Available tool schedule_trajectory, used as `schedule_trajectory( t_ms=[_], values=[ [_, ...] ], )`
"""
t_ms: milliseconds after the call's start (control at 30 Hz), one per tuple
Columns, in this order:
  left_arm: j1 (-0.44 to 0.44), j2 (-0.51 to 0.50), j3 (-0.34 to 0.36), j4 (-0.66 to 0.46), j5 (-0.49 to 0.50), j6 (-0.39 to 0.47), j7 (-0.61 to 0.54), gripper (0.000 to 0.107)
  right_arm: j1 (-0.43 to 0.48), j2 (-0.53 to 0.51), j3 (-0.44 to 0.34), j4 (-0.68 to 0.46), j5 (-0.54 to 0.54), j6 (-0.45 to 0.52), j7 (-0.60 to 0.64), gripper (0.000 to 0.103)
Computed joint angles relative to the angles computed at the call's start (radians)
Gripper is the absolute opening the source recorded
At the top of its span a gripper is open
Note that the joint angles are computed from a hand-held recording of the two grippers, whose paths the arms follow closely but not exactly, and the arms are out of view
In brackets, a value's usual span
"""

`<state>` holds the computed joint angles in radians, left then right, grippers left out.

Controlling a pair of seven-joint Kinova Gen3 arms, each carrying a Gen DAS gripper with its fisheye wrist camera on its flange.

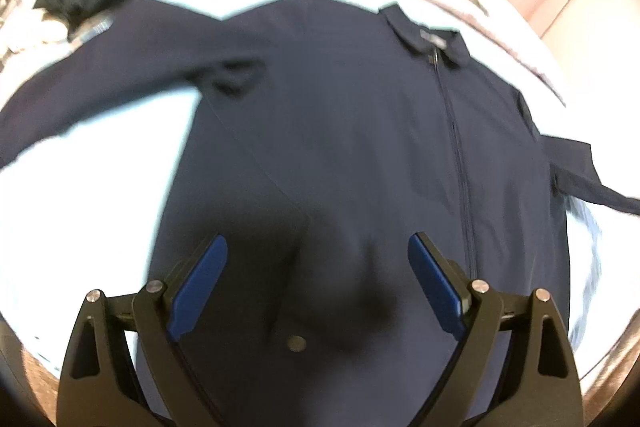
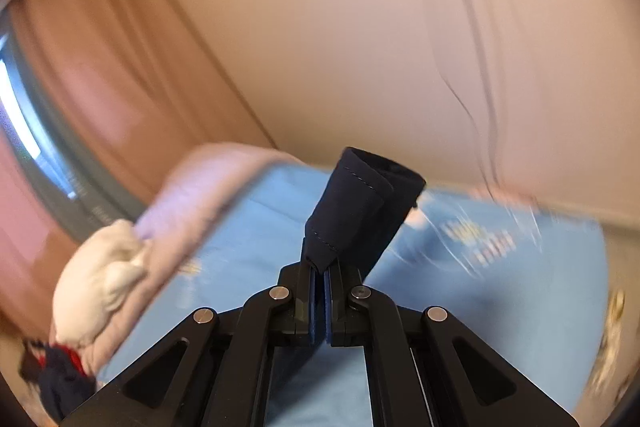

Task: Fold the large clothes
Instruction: 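Lower the right tool onto a sleeve cuff and close it, then lift the sleeve with the right tool, lay it across the jacket body, open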

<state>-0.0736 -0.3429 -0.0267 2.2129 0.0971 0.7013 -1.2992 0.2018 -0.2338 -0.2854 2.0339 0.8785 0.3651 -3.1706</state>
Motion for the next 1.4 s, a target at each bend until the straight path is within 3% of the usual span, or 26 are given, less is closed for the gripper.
schedule_trajectory(
  t_ms=[167, 367, 733, 967, 1400],
  values=[
    [-0.034, -0.09, -0.008, -0.013, -0.039, 0.016, 0.008, 0.092, -0.086, -0.007, -0.1, -0.158, 0.057, 0.124, 0.065, 0.002],
    [-0.059, -0.166, -0.038, -0.015, -0.073, 0.028, -0.001, 0.093, -0.214, 0.029, -0.191, -0.266, 0.167, 0.204, 0.062, 0.002],
    [-0.088, -0.224, -0.109, -0.024, -0.072, 0.052, -0.048, 0.093, -0.491, 0.22, -0.296, -0.441, 0.295, 0.386, 0.175, 0.002],
    [-0.104, -0.253, -0.16, -0.029, -0.064, 0.065, -0.089, 0.093, -0.622, 0.312, -0.257, -0.507, 0.269, 0.371, 0.275, 0.002],
    [-0.125, -0.258, -0.206, -0.022, -0.042, 0.07, -0.133, 0.093, -0.775, 0.409, -0.183, -0.53, 0.049, 0.275, 0.455, 0.002]
  ],
)
